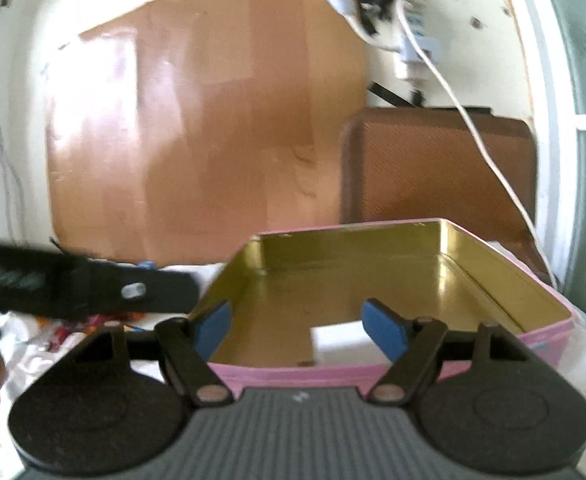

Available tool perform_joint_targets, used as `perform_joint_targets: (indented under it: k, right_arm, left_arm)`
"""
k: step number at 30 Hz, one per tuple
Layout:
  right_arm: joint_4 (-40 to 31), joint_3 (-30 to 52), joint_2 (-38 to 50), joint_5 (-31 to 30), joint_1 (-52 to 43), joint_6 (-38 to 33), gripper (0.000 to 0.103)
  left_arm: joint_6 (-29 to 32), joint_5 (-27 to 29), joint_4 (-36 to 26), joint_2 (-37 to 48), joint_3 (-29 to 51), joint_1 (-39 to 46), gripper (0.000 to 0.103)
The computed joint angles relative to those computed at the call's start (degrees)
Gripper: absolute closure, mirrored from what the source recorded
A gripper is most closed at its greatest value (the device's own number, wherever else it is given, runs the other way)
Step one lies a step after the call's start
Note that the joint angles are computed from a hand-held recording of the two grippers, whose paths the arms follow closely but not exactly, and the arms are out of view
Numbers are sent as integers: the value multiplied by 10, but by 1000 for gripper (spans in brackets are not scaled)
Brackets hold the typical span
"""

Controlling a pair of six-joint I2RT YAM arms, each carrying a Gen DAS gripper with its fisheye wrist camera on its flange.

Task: Organize rigid objects
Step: 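Grasp the white plastic clip with the left gripper and lift it over the tin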

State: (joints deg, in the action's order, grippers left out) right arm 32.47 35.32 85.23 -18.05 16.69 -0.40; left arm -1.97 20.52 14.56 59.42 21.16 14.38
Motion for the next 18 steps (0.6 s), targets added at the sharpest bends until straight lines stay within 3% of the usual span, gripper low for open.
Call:
perform_joint_targets:
  k: [5, 9, 12, 18]
  right_arm:
    - [-44, -10, -31, -6, 61, -30, 30]
    - [-99, 12, -15, -13, 129, -68, 45]
    - [-124, 42, 20, -3, 178, -83, 50]
    - [-176, 133, 114, 43, 253, -122, 47]
  left_arm:
    - [97, 146, -116, -97, -47, 227, 13]
    - [180, 220, -160, -88, -60, 407, 13]
    - [218, 241, -179, -60, -50, 481, 13]
    - [257, 287, -183, 5, -32, 555, 13]
